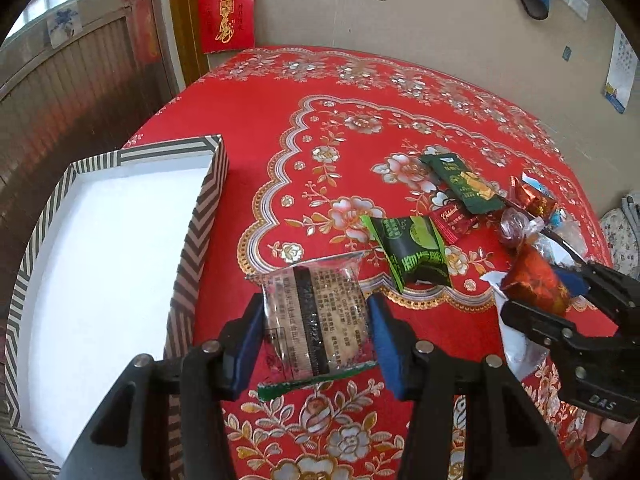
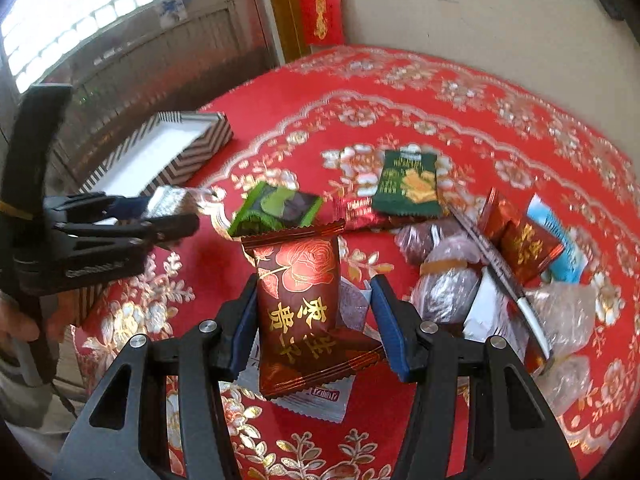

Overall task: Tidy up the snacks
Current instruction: 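Carry the biscuit and red-gold packet over the white tray with both tools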

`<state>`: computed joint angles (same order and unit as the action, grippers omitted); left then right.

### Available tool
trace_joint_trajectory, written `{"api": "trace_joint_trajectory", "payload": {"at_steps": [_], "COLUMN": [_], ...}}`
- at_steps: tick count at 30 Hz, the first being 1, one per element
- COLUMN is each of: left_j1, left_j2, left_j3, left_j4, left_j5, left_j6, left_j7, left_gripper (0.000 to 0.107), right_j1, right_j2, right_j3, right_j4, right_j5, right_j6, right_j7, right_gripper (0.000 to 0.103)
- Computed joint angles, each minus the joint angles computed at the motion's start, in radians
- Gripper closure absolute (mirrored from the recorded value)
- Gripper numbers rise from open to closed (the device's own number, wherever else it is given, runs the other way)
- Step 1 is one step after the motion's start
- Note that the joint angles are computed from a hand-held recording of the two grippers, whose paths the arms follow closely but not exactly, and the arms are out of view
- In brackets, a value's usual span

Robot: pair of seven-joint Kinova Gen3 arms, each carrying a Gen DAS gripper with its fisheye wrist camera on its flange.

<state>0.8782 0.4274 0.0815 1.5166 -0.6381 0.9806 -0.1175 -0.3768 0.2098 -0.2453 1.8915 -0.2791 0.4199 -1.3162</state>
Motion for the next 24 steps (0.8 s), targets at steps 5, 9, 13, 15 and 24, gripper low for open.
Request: {"api": "trace_joint_trajectory", "payload": {"at_steps": [5,9,13,15,24], "left_j1": [-0.007,-0.005,-0.005,-0.007,-0.033], "left_j2": [-0.002,-0.003,-0.006,-0.006,-0.020], "left_j3": [0.005,0.003,0.001,0.003,0.006], "left_j4": [0.011,0.018,0.026,0.027,0.046], "left_j5": [0.013,0.016,0.016,0.017,0.043], "left_j6": [-0.019,-0.027,-0.030,-0.033,-0.076], "left_j7": [-0.010,-0.006,-0.001,-0.004,-0.036], "left_gripper": [0.054,0.054,0.054,0.054,0.055], "right_j1": [0.024,-0.039,-0.058,-0.068,-0.076], "right_j2": [0.030,0.040,0.039,0.038,0.018], "right_j3": [-0.009,0.036,0.039,0.044,0.032], "right_j4": [-0.029,-0.039,-0.042,-0.048,-0.036], "right_j5": [-0.045,0.035,0.085,0.113,0.144], "right_j6": [0.057,0.070,0.067,0.073,0.062], "right_j7": [0.018,-0.060,-0.101,-0.118,-0.144], "right_gripper": [0.049,0.049,0.049,0.049,0.066]}}
